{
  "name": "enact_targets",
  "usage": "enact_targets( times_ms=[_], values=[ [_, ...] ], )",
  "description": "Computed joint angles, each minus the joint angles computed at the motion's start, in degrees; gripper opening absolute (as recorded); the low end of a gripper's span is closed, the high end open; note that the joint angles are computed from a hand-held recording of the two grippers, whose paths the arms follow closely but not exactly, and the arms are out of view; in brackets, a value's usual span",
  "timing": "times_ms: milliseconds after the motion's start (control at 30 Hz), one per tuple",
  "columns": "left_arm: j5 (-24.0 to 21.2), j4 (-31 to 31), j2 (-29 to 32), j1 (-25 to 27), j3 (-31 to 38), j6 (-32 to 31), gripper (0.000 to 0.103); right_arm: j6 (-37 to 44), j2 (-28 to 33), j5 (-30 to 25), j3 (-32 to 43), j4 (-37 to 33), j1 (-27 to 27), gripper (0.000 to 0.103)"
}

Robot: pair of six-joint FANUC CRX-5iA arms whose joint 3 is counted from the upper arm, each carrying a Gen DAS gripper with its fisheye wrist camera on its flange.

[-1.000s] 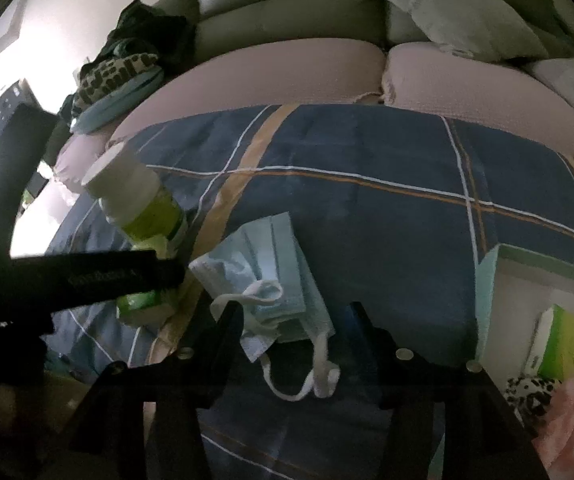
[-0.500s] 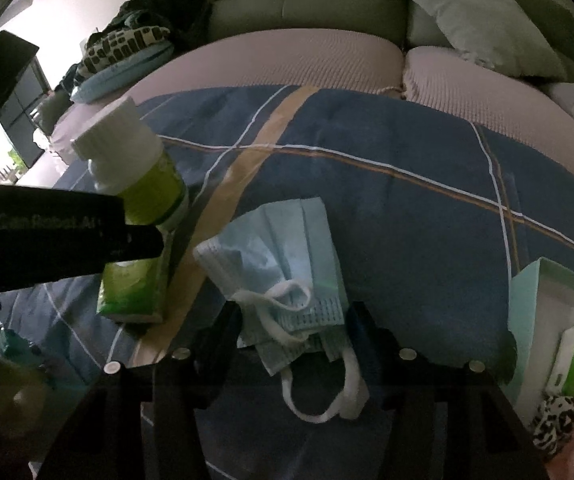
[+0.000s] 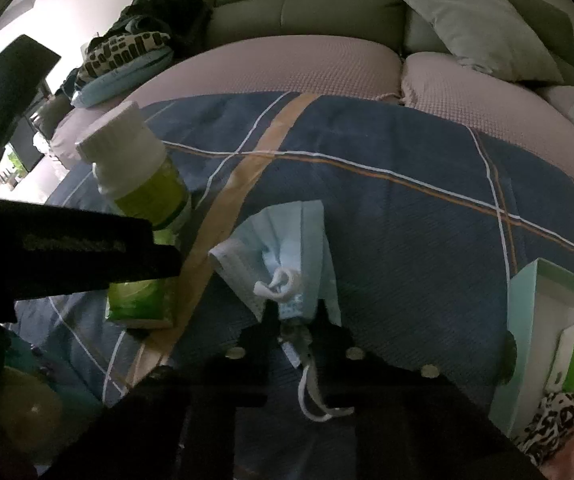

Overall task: Organize soft objects
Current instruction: 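Close the left gripper on the tissue packet while the right closes on the mask, then lift the tissue packet and mask and carry them over the tray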

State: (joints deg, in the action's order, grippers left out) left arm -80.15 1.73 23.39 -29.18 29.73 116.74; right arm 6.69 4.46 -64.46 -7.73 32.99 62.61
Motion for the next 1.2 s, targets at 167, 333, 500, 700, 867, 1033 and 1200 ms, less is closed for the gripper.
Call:
enact_targets(
  times_ms=[167,333,500,700,867,1033,1200],
  values=[
    [-2.8,-1.7,2.7,-1.1,3.7,0.0,0.053,-0.9,-1.0,1.4,-0.8,-0.4,-0.3,0.013],
    [-3.2,-3.4,3.9,-2.4,5.5,-0.1,0.051,-1.8,-1.6,1.8,-1.3,0.1,-0.1,0.011],
    [-0.2,-2.2,2.6,-2.2,3.8,1.3,0.049,-2.8,-2.3,1.4,-1.6,1.1,0.4,0.009],
    [2.8,0.1,1.2,-2.5,2.4,-0.7,0.049,-5.2,-3.9,0.9,-3.0,3.4,1.3,0.009],
    [3.7,-0.2,0.8,-3.4,3.4,-1.8,0.049,-8.0,-5.8,-0.1,-4.2,5.4,2.4,0.009],
    [6.0,-0.7,-1.7,-3.9,2.7,-2.2,0.049,-12.2,-8.3,-2.6,-6.1,9.5,4.0,0.009],
    [9.7,-0.5,-5.2,-5.1,0.3,-3.0,0.049,-16.7,-11.0,-6.1,-7.7,14.1,6.1,0.009]
  ],
)
